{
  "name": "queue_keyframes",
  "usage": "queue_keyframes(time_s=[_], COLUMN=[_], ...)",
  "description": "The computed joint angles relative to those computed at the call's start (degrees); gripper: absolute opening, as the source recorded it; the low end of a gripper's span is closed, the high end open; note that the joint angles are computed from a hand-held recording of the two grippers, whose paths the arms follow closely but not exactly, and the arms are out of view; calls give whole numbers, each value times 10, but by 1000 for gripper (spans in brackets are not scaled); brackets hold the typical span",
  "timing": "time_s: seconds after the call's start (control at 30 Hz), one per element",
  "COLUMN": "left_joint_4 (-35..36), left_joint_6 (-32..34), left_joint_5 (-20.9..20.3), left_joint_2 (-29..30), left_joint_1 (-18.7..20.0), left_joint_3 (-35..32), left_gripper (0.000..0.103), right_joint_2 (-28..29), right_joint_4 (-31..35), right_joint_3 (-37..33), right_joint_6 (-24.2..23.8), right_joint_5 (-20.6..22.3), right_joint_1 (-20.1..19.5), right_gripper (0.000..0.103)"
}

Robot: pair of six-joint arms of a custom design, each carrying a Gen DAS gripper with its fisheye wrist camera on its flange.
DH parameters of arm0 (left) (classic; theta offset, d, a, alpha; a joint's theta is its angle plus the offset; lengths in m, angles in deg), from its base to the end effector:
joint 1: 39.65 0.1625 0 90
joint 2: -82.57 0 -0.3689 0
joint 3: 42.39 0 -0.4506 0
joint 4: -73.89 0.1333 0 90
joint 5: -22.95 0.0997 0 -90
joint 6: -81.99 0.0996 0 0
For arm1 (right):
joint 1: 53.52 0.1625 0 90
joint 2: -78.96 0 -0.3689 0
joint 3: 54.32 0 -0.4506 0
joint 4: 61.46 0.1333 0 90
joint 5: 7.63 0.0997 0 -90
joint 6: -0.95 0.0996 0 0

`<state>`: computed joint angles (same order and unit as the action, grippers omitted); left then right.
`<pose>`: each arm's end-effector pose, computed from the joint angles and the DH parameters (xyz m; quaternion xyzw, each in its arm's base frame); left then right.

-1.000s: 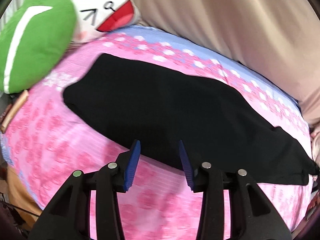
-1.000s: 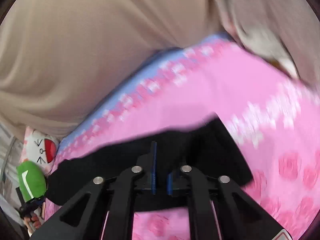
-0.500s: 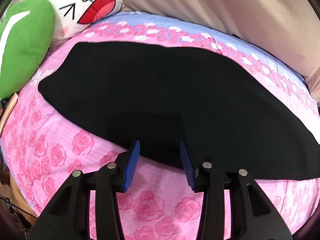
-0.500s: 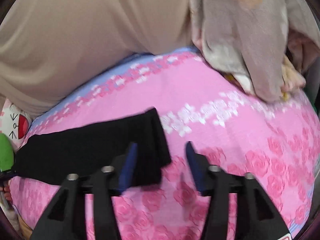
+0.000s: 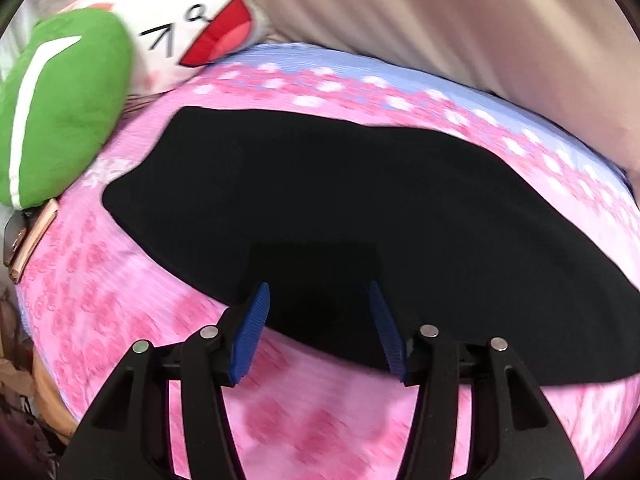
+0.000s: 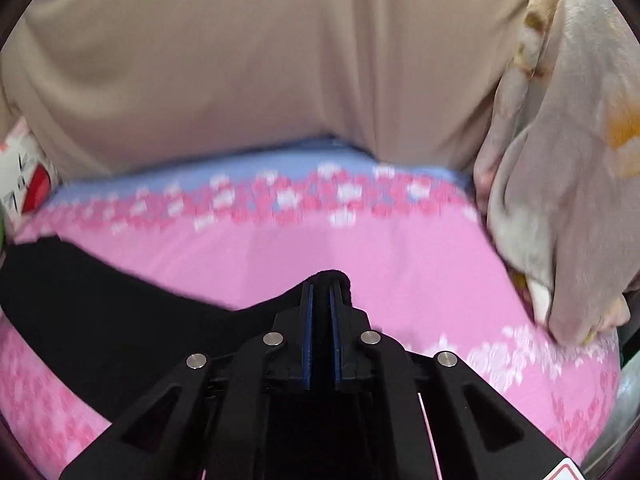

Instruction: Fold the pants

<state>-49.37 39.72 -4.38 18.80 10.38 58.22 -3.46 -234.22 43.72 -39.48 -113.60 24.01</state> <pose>-0.2285 -0.6179 0.1714 -0.0009 0.8539 -0.3217 0.4091 -0.0282 -0.6181 0.4615 0.1248 -0.8192 0.4387 0.3475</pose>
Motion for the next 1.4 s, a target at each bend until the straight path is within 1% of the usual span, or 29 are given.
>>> queue_keyframes(time_s=[0.03, 0.1, 0.13, 0.17, 0.23, 0.27, 0.33, 0.37, 0.4, 0.5, 0.53, 0.57, 0.6, 0.67, 0.7, 0.77, 0.8, 0.87, 0.9, 0.97, 1.03, 1.07, 1.1, 1.13, 1.17, 1.2, 1.27, 1.33, 1.4], left_joint_4=[3, -2, 4, 10, 10, 11, 22, 15, -3, -88, -101, -127, -141, -177, -196, -227, -220, -139, -105, -109, -111, -92, -79, -68, -75, -97, -145, -181, -190], left_joint_6=[-6, -11, -22, -38, -54, -63, -85, -83, -70, 3, 13, 30, 39, 65, 85, 127, 134, 88, 59, 35, 21, -5, -25, -42, -37, -16, 42, 92, 118], left_joint_5=[5, 10, 14, 14, 1, 0, 9, 10, 1, -76, -93, -113, -117, -109, -106, -85, -73, -61, -66, -85, -35, 19, 55, 92, 106, 102, 70, 46, 44], left_joint_2=[-1, -9, -17, -34, -76, -95, -129, -138, -143, -140, -135, -128, -124, -116, -112, -104, -100, -92, -89, -106, -121, -130, -136, -144, -144, -142, -133, -110, -88], left_joint_1=[6, 21, 25, 32, 48, 53, 67, 73, 81, 117, 126, 134, 136, 131, 127, 115, 111, 121, 132, 143, 126, 109, 97, 82, 73, 69, 62, 62, 57], left_joint_3=[-4, -6, -4, 4, 23, 34, 49, 52, 53, 40, 33, 27, 22, 11, 6, -2, -6, -22, -29, -6, 18, 32, 42, 55, 60, 61, 59, 47, 43], left_gripper=[51, 51, 51, 51, 51, 51, 51, 51, 51, 49, 42, 28, 19, 12, 12, 12, 12, 15, 18, 22, 36, 44, 49, 49, 49, 50, 50, 50, 51], right_joint_2=[11, 59, 79, 82, 46, 26, -21, -37, -47, -47, -41, -35, -21, 4, 17, 22, 20, 29, 30, 25, 24, 27, 35, 47, 59, 84, 137, 214, 296], right_joint_4=[6, 69, 78, 63, -18, -58, -112, -118, -112, -112, -117, -121, -124, -129, -140, -157, -139, -125, -115, -116, -107, -89, -60, -28, -4, 22, 94, 144, 202], right_joint_3=[-17, -76, -93, -87, -28, 3, 77, 104, 129, 179, 189, 199, 204, 203, 202, 205, 201, 189, 183, 186, 181, 172, 156, 134, 115, 82, 11, -75, -170], right_joint_6=[3, 32, 47, 59, 84, 95, 98, 97, 98, 92, 91, 90, 86, 73, 62, 56, 64, 80, 93, 110, 115, 115, 114, 109, 106, 105, 97, 79, 62], right_joint_5=[-5, -64, -98, -109, -75, -59, -5, 11, 18, 35, 37, 36, 30, 4, -11, -3, 6, -20, -18, -12, -12, -12, -1, 20, 37, 50, 71, 76, 67], right_joint_1=[-4, -20, -27, -32, -33, -31, -26, -20, -9, 20, 29, 38, 52, 74, 87, 87, 83, 86, 82, 77, 78, 84, 91, 99, 105, 117, 137, 162, 184], right_gripper=[7, 12, 15, 23, 40, 52, 60, 68, 70, 70, 70, 70, 70, 70, 70, 70, 70, 70, 70, 70, 70, 70, 70, 70, 70, 70, 71, 72, 72])
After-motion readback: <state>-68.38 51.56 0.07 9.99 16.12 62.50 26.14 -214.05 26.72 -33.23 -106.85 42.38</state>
